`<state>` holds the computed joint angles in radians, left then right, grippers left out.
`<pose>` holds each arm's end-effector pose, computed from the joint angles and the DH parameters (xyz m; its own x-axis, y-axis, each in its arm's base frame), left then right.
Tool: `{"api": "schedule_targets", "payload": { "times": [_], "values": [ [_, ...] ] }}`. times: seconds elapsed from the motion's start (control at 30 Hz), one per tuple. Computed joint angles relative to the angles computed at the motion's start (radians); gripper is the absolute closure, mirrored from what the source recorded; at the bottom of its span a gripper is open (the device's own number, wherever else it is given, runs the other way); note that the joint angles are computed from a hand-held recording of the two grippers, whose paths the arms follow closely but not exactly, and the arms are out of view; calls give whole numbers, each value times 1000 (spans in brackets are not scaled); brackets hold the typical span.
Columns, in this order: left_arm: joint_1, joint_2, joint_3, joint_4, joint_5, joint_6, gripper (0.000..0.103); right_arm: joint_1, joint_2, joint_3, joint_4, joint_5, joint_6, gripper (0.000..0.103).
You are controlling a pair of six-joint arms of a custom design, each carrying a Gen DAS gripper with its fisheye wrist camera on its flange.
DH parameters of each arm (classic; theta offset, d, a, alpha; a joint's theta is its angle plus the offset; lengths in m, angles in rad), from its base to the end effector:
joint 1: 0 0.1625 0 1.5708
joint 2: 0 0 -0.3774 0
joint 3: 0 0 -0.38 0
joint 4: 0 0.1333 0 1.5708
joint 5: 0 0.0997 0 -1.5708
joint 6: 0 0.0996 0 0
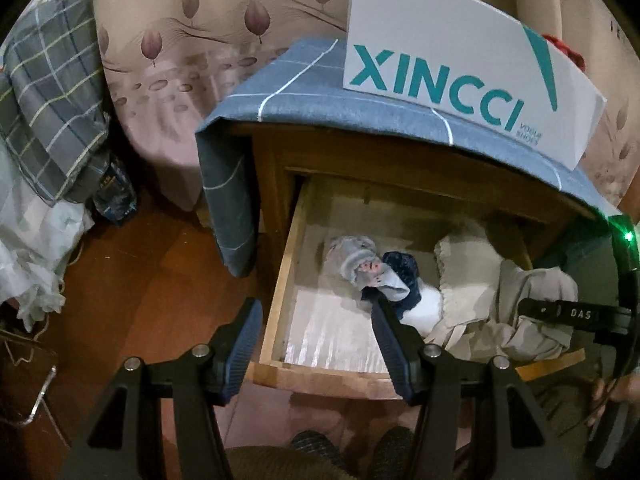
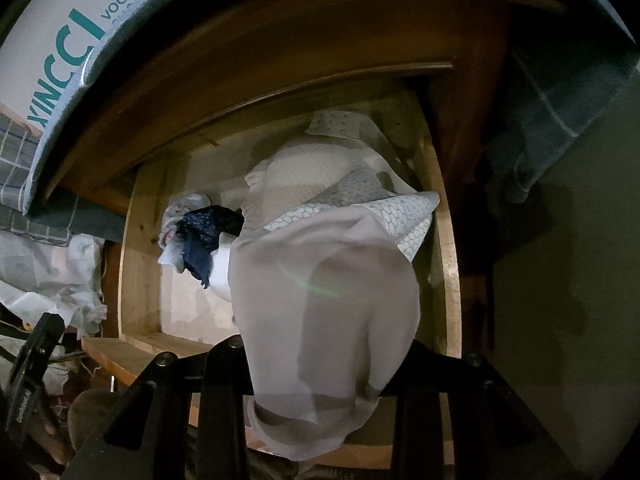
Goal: Take underwear out of drawer
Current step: 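Lift the grey-white garment with the right gripper into the shoebox and release it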
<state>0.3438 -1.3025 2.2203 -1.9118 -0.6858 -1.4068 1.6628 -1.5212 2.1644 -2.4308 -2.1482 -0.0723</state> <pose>-0.2869 -0.3262 0.1173 -0.7486 -0.1582 -0.6439 0.3103 0.7747 -0.5510 0.1188 -0.4290 0.2515 -0.8364 -0.0304 0.5472 -0.1505 0.9728 -0.1760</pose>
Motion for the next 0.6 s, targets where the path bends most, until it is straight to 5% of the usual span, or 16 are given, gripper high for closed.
{"api": "schedule_targets", "payload": {
  "times": [0.37,0.6],
  "values": [
    [18,5,18,-42,-14,15,44,14,-35,12,-40,17,-3,73],
    [18,0,25,-59,-15,19,45,90,-54,-39,20,14,0,73]
  ]
}}
